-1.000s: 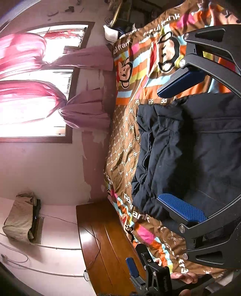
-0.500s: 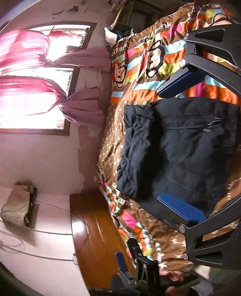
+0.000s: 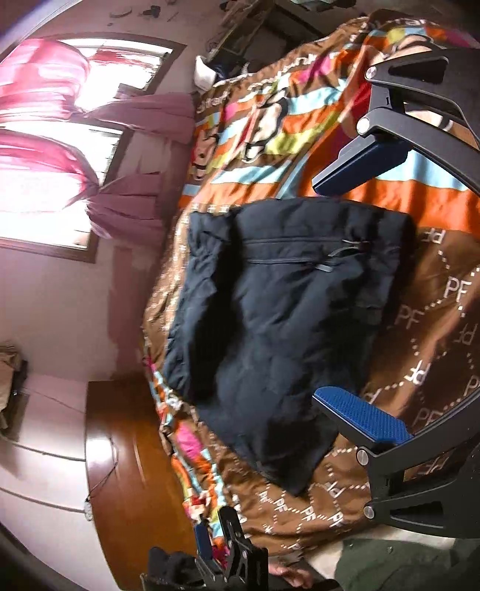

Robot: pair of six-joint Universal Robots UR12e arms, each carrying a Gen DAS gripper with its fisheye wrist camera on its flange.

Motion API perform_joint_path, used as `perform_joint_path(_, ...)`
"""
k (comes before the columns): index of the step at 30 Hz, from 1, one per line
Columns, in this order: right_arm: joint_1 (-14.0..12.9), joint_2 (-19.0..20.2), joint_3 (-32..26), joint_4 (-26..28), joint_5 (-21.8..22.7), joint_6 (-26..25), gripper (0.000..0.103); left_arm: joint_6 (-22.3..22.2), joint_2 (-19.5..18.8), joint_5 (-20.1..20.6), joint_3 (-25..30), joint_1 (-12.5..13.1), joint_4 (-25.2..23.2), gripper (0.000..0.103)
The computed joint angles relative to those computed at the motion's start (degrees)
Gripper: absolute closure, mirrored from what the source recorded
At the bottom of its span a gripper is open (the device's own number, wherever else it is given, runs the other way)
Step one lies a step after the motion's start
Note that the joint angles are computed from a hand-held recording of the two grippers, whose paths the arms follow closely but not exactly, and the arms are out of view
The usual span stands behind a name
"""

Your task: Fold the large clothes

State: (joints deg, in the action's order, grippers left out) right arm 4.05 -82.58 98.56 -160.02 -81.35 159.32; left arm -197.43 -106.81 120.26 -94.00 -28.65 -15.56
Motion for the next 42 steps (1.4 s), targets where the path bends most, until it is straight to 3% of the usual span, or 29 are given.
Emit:
perform_joint_path(10, 0.0, 2.6, 0.1, 8.8, -2.4, 1.0, 0.001, -3.0, 0.3, -3.5, -4.2, 0.7, -4.2, 0.000)
perform_joint_path(16, 1.1, 4.9, -0.9, 11.8, -7.9, -0.6, 0.001, -4.9, -0.8, -3.9, -4.3, 1.3, -6.2, 0.000)
perform_joint_path(25, 2.7, 8.0, -1.5, 10.3, -16.0, -2.8, 0.001, -5.3, -1.9, -4.2, -4.1, 1.4, -7.8, 0.000)
perform_joint_path(28, 2.6, 8.5, -0.9, 7.5, -14.8, -2.8, 0.001, -5.3, -2.2, -4.3, -4.0, 1.5, -8.6, 0.000)
perform_joint_path(34, 3.7, 10.0, -0.5, 1.5, -18.1, -4.9, 0.002, -5.4, -2.8, -4.7, -3.4, 1.7, -11.3, 0.000)
perform_joint_path(42, 3.3, 10.8, -3.7, 2.9, -16.2, -6.6, 0.001, -4.8, -3.0, -4.6, -3.3, 1.7, -11.2, 0.000)
